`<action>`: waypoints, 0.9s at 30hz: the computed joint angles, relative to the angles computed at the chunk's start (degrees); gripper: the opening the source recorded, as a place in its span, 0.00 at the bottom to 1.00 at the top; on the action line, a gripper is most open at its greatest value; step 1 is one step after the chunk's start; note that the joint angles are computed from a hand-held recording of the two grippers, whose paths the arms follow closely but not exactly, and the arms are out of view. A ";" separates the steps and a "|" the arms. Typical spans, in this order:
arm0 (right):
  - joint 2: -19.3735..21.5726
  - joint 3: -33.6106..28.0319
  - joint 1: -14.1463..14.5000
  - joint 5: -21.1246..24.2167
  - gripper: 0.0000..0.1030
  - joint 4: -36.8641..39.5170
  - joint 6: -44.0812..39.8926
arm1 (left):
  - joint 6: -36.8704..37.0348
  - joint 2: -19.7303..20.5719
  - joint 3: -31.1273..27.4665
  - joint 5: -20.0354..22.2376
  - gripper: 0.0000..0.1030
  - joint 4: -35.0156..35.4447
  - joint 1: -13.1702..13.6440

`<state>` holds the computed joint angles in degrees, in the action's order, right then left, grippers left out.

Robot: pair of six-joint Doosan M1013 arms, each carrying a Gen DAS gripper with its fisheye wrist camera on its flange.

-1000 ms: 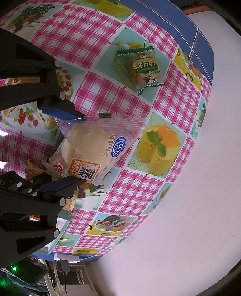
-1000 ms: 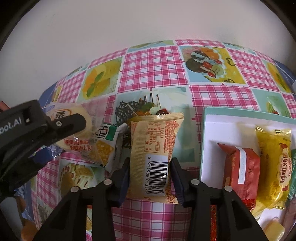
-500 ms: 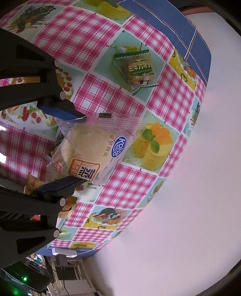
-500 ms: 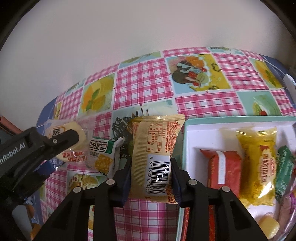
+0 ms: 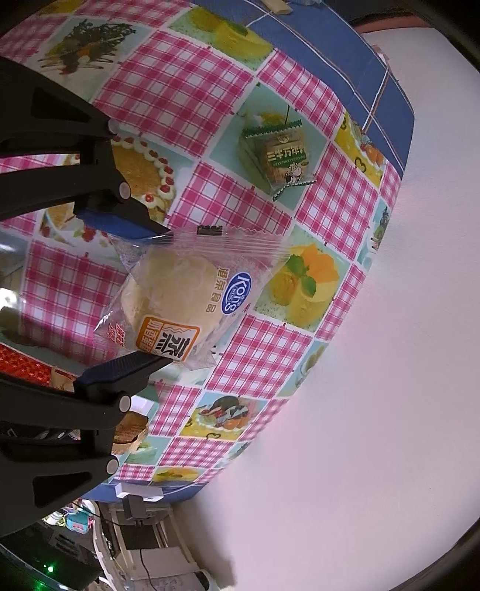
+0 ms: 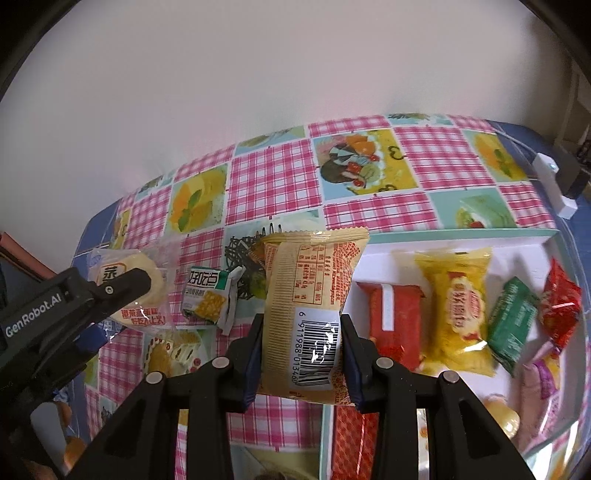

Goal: Organize snacks
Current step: 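Carry the steamed-bun packet and bread packet over the white tray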

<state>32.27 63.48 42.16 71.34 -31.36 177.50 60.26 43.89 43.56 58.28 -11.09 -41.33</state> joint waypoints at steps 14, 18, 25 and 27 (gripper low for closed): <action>-3.59 4.72 2.54 3.02 0.39 -0.23 6.10 | 4.62 -5.00 7.51 -3.65 0.58 -4.17 -2.14; -5.72 7.78 2.96 3.75 0.39 -0.35 10.43 | 6.41 -5.94 8.81 -4.34 0.58 -4.67 -3.11; -10.18 13.61 2.93 9.99 0.39 -0.64 19.70 | 13.82 -4.38 6.29 -1.08 0.58 -9.47 -5.78; -11.33 15.18 2.68 10.74 0.39 -0.31 21.63 | 15.43 -3.84 5.56 -0.02 0.58 -10.21 -6.49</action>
